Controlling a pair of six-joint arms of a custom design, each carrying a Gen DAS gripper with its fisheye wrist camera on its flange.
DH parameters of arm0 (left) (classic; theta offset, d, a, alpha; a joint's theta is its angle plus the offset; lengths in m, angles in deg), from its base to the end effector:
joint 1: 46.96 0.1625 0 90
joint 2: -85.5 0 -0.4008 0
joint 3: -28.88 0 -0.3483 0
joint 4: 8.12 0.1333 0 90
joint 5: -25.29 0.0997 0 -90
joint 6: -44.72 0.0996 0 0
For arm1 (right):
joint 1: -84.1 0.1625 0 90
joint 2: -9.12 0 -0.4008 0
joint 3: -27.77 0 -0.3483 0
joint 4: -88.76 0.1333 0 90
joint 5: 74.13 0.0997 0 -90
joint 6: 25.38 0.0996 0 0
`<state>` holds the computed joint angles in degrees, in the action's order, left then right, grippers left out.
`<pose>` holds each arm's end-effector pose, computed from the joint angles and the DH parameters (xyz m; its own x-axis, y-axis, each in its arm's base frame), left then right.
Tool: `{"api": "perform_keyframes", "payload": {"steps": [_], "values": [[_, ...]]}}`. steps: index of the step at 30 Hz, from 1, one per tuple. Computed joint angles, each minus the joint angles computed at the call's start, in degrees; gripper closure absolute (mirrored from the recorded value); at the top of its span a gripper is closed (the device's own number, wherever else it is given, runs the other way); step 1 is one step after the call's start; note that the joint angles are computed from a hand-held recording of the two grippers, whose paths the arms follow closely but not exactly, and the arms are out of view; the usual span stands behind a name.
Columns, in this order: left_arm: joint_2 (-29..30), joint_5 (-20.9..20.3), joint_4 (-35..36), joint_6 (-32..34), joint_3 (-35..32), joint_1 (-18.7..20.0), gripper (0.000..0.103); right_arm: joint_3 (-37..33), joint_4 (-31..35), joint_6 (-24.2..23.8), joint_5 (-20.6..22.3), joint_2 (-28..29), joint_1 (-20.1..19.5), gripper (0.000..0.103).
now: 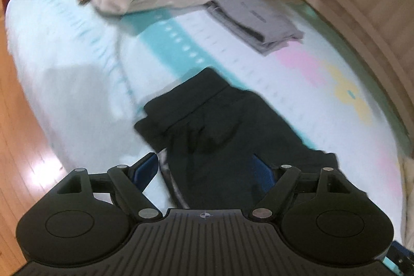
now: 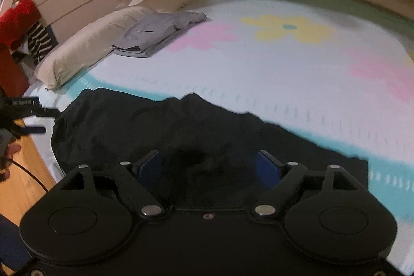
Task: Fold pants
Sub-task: 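Grasp the folded pants edge with the left gripper and lift it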
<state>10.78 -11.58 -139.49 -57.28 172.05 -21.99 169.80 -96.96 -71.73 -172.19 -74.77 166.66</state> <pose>-0.1776 -0.3177 0.1266 -0.8055 -0.5127 -0.2972 -0.0926 0.6043 -0.7914 0.0710 -0.3780 0.2478 -0.7443 -0.4216 0.5180 -0.6315 0.6965 -0.3406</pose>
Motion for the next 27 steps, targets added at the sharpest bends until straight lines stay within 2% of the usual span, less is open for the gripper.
{"api": "perform_keyframes", "payload": {"steps": [4,8,13,19,21,25,27], "values": [[2.31,-1.73,-6.32,2.71,0.96,2.03,0.026,-1.17,5.14,3.41,0.78,-0.45,-1.4,0.021],[7.06,-2.43,-15.16,7.22,1.03,5.05,0.026,-0.68,4.95,2.07,0.52,-0.07,-1.27,0.021],[11.22,2.49,-16.82,10.02,0.23,5.06,0.021,-0.3,5.57,1.9,0.93,0.26,-1.0,0.021],[14.12,5.97,-26.47,16.2,1.3,6.2,0.021,-0.33,5.96,2.42,0.15,1.47,-0.87,0.021],[15.35,6.25,-31.78,19.67,1.6,6.72,0.021,-0.36,6.05,2.46,-0.13,1.67,-0.79,0.021],[15.66,6.11,-33.34,17.76,1.73,7.17,0.023,0.19,4.72,2.1,-0.48,1.82,-0.74,0.021],[14.11,5.39,-26.01,14.91,-0.17,7.47,0.036,0.1,4.91,2.27,-0.64,1.6,-0.86,0.021]]}}
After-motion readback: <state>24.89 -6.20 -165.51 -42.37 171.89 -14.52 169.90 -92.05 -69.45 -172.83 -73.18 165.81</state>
